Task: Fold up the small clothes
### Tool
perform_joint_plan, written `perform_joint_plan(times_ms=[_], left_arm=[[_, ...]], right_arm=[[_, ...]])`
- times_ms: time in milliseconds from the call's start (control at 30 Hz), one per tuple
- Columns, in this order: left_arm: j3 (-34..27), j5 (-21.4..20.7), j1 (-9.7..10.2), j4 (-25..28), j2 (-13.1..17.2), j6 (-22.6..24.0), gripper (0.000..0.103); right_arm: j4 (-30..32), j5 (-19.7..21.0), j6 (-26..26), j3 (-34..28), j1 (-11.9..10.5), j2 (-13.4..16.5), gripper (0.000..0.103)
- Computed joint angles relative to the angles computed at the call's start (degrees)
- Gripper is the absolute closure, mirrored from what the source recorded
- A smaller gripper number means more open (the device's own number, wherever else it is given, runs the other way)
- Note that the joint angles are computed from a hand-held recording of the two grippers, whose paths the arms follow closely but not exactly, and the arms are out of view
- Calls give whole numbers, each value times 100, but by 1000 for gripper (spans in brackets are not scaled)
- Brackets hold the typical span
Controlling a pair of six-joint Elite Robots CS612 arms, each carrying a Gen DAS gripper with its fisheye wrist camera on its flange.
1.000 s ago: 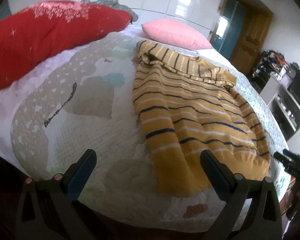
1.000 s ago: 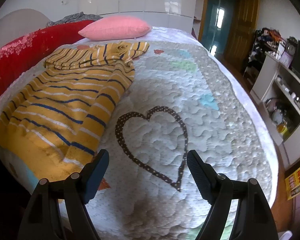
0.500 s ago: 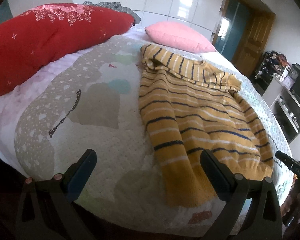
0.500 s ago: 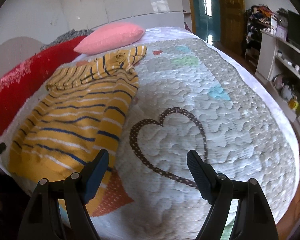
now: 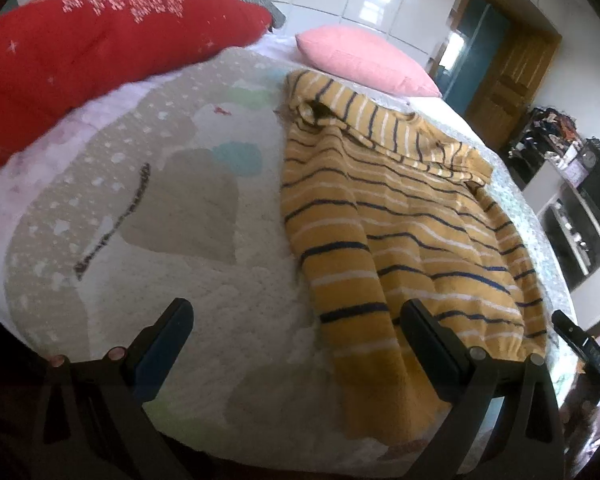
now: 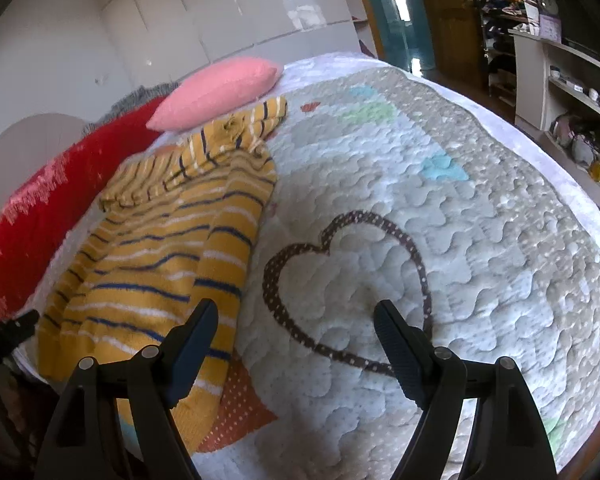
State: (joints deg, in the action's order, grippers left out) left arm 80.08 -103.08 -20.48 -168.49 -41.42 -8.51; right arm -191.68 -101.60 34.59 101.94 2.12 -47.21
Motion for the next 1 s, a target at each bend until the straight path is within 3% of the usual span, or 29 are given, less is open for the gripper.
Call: perform_joint_plan(times_ms=[100,200,333,367,433,467,533,700,867,933,1000], left_arm=[[-84,-233,15,18,78,106,0],[-266,-574,22,231,214,207,0],[-335,-678,-41,245,272,465,0],[-372,-671,-57,327,280,494,5],[-418,-527,-97,431,278,576,66],[-512,-461,-110,730,279,694,94],[-573,-506,-51,821,278,592,95],[-431,-11,22,540,119,625,95],[-257,225,-4,431,29,621,89],[-186,251,2,357,20,575,77],[-133,157,50,211,34,494,52]], right_arm=[[-77,173,143,5,-47,56,17],[8,78,98,-87,-37,88,17],[-66,83,192,-124,2,131,17],[-40,22,169,-131,32,137,17],[17,-41,132,-143,64,133,17],[36,-51,127,-142,70,127,17],[75,-49,118,-139,80,106,17],[-64,28,106,-116,105,80,17],[-260,462,137,-177,100,173,17],[-275,564,89,-209,110,202,17],[-170,630,9,-273,126,229,17]])
